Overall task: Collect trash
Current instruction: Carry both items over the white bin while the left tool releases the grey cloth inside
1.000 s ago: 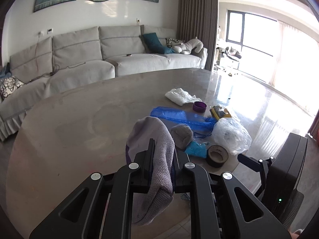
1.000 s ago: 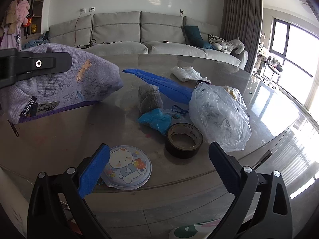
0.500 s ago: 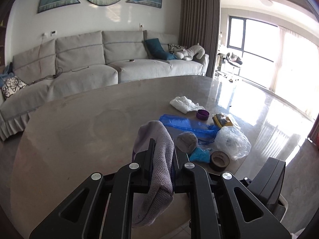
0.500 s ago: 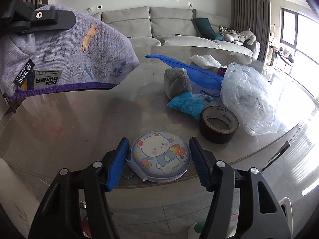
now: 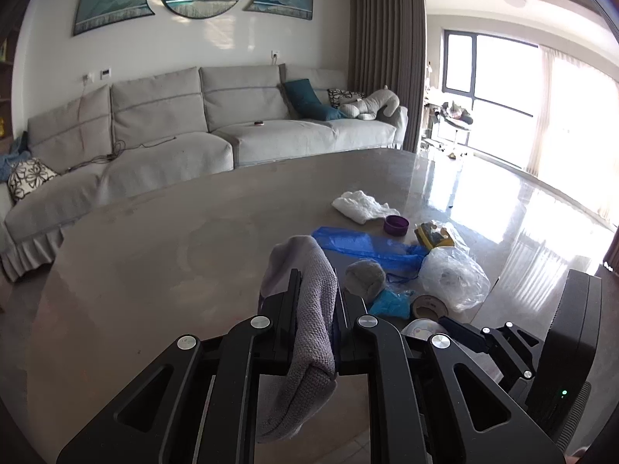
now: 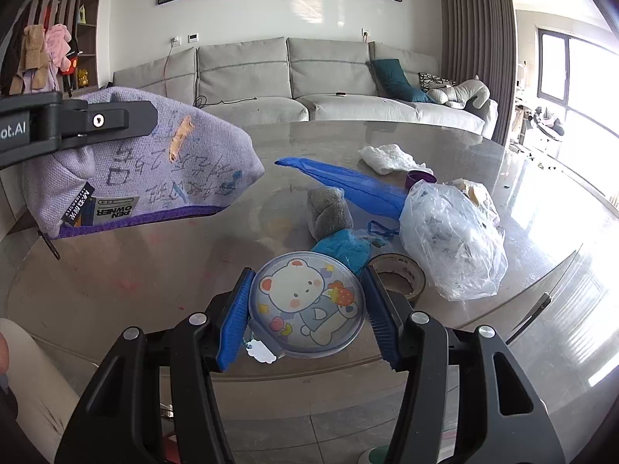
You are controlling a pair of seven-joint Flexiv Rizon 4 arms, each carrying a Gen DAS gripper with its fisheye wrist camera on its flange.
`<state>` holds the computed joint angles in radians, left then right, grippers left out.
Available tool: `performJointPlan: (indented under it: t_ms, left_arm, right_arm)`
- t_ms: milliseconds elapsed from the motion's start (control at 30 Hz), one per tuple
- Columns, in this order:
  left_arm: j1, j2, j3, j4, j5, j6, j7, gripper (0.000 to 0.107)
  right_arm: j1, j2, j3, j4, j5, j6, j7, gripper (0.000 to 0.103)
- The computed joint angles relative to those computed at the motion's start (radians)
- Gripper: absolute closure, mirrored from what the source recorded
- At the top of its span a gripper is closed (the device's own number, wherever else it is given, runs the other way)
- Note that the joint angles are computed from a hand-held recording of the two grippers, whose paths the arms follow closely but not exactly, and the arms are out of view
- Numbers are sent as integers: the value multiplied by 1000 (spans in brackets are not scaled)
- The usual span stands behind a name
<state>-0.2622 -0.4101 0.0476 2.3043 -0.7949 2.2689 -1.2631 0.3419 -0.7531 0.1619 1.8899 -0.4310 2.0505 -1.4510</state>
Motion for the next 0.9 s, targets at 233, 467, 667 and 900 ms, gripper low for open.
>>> performJointPlan:
  t_ms: [233,467,667,900]
  left_arm:
    - [-5,10,-8,5,33,29,-9,95]
    - [-10,17,-38,-9,140,36,-34,95]
    - [-7,3,-66,-39,252,3,-66,95]
    - [-9,-33,-91,-90,374,-56,-112,95]
  right_arm:
    - [-5,47,-18,33,26,31,-13,46]
    - [18,112,-77,103,138,106,-63,46]
    - [26,161,-126,155,253,149,-122,46]
    - [21,187,-164,194,359,176,-184,46]
